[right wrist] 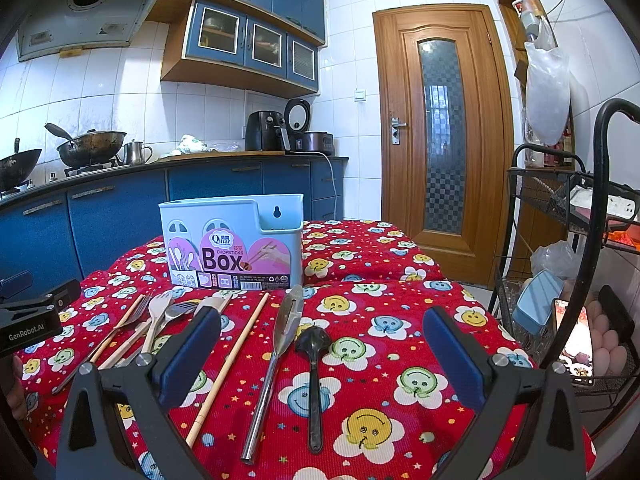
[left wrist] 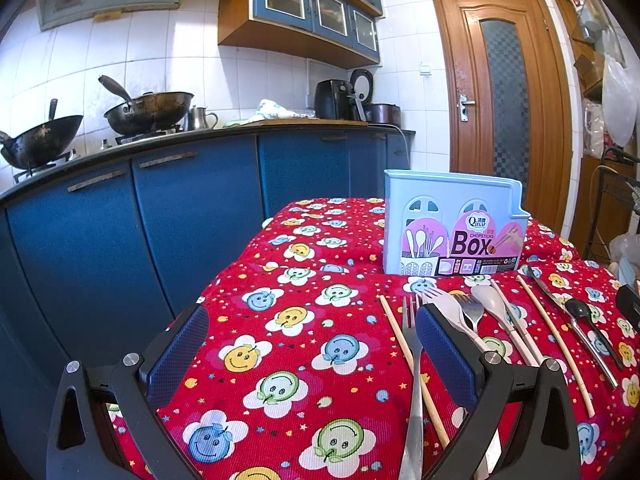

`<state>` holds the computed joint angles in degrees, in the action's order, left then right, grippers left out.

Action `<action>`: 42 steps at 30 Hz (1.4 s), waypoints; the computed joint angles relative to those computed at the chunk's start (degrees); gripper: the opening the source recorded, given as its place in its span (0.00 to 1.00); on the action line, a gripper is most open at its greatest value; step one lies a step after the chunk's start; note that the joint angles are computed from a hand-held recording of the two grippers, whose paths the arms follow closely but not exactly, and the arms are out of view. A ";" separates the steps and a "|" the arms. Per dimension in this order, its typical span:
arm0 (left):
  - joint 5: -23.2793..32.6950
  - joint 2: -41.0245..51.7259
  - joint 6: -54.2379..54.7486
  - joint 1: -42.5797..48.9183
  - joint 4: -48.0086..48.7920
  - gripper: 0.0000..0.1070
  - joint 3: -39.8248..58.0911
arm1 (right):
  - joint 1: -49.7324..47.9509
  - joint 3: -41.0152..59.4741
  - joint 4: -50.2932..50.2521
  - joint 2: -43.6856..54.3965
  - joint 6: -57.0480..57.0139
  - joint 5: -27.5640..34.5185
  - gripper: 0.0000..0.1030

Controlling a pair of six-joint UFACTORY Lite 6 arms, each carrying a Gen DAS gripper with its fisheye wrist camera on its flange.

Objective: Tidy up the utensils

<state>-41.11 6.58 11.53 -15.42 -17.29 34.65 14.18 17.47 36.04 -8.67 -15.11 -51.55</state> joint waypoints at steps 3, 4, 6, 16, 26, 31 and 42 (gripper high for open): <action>-0.06 0.02 0.07 -0.07 -0.13 0.96 0.01 | 0.00 -0.01 0.01 -0.01 0.01 0.00 1.00; 0.04 0.03 0.13 -0.01 -0.09 0.96 0.10 | 0.00 -0.03 -0.01 -0.05 0.01 0.01 1.00; -0.07 0.02 0.17 -0.08 -0.18 0.96 0.01 | -0.05 -0.04 -0.05 -0.08 0.04 0.05 1.00; -0.05 0.02 0.21 -0.06 -0.17 0.96 0.04 | -0.05 -0.05 -0.02 -0.18 0.04 0.13 1.00; -0.14 0.03 0.27 -0.13 -0.23 0.96 0.00 | -0.11 -0.09 -0.11 -0.26 0.12 0.18 1.00; -0.01 0.02 0.37 -0.09 -0.33 0.96 0.09 | -0.09 -0.14 -0.06 -0.34 0.08 0.19 1.00; 2.21 0.26 0.52 1.28 1.21 0.96 1.43 | 0.08 -0.19 -0.05 -0.35 0.05 0.14 1.00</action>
